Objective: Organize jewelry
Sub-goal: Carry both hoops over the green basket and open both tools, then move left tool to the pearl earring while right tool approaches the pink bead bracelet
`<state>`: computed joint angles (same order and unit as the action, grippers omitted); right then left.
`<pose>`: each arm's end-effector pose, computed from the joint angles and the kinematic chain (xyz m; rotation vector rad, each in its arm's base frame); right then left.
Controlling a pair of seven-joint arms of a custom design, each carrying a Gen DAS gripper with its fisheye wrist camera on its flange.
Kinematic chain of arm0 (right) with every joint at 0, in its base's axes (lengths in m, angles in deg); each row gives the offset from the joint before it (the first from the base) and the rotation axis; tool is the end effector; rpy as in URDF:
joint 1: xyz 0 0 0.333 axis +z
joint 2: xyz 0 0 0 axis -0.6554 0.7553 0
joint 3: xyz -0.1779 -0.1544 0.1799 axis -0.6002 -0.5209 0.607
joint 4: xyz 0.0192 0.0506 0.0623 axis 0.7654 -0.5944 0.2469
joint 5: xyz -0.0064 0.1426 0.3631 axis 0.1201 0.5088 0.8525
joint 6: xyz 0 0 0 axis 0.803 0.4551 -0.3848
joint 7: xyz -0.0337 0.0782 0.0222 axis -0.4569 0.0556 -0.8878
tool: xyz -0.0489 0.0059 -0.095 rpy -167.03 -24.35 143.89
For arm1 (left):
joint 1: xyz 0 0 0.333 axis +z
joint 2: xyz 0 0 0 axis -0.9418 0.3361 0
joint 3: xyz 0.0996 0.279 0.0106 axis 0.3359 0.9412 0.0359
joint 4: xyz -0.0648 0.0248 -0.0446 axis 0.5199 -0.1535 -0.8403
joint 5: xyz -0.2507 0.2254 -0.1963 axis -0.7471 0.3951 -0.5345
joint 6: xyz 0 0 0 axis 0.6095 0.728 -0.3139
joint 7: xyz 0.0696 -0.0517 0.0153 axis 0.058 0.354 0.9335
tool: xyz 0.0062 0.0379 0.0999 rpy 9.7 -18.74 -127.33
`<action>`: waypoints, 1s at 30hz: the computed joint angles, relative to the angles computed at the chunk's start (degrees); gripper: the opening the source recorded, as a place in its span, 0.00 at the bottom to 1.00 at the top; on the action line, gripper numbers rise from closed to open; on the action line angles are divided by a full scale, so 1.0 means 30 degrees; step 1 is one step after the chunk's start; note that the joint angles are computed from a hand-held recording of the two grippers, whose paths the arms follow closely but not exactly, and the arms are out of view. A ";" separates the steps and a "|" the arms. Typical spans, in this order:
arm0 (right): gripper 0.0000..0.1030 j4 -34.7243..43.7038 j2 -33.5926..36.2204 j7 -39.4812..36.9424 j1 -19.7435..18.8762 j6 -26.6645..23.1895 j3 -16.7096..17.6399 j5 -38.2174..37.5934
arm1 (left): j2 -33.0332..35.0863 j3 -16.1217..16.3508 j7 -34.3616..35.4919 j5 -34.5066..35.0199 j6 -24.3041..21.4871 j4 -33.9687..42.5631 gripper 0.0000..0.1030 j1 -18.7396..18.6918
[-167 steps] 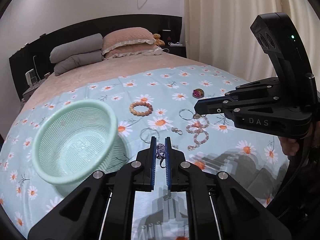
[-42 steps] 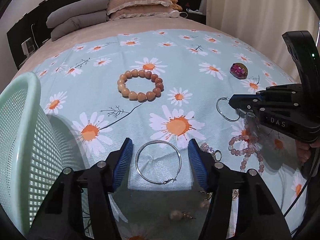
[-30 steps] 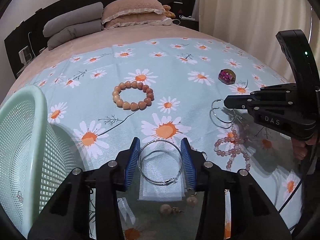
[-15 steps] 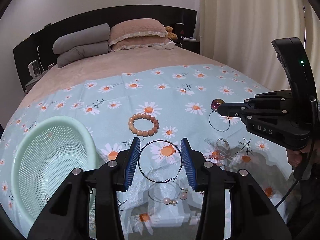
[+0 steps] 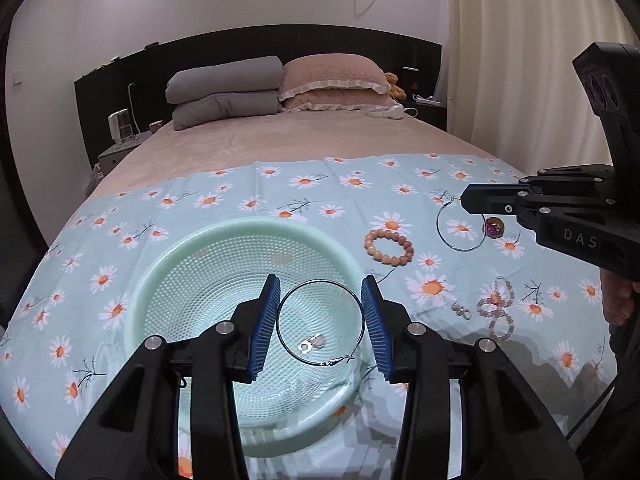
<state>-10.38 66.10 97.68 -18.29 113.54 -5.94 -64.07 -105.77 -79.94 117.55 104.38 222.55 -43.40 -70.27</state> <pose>0.5677 0.3681 0.5908 -2.1607 0.8259 -0.4573 0.4595 -0.2379 0.5543 -1.6731 1.5933 -0.8329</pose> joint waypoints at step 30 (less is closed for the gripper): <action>0.85 0.0217 0.0487 0.5788 0.1650 0.1952 -0.1147 -0.4853 | -0.5217 -0.1763 0.2223 -0.3395 0.1434 -0.4868 0.91 0.4508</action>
<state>-9.73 67.56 115.05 -13.34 119.40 -9.38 -78.63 -121.42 -85.23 124.22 94.20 226.85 -58.00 -56.75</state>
